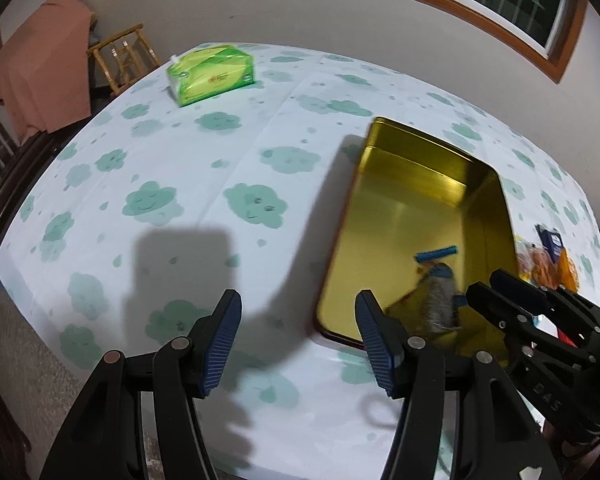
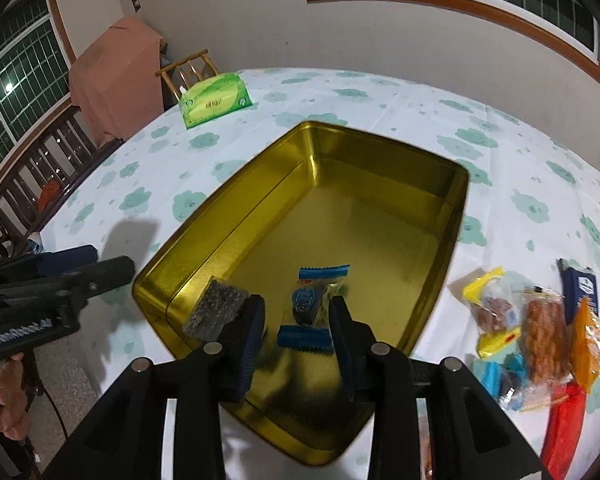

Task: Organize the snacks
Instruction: 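Lower the blue-wrapped cookie into the tin and open the right tool, then move the right tool to the pink patterned packet and grasp it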

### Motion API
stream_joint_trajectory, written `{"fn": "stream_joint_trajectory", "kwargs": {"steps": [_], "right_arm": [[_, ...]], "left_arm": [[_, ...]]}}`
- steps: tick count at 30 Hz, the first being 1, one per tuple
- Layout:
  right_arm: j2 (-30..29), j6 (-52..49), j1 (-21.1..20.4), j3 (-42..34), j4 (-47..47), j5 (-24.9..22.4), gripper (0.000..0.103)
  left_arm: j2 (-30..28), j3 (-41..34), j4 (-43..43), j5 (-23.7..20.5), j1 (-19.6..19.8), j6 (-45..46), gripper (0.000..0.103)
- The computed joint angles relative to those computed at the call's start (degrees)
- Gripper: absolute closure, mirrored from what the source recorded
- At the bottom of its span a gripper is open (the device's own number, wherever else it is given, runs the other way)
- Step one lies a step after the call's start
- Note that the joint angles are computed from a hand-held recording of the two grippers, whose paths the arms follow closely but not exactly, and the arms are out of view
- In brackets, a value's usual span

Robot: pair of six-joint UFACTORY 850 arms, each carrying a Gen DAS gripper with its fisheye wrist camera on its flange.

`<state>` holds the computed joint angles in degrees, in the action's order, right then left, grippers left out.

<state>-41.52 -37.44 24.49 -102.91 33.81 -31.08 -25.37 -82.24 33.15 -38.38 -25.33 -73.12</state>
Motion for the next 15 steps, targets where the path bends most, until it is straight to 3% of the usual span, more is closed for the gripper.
{"fn": "stream_joint_trajectory", "kwargs": {"steps": [8, 15], "right_arm": [[8.64, -4.00, -3.62, 10.37, 2.11, 3.95, 0.069], [14.45, -0.19, -8.43, 18.83, -3.37, 4.91, 0.064]], "left_arm": [[-2.49, -4.40, -1.53, 0.56, -3.32, 5.26, 0.048], [-5.67, -9.29, -4.56, 0.03, -6.45, 11.28, 0.048]]}}
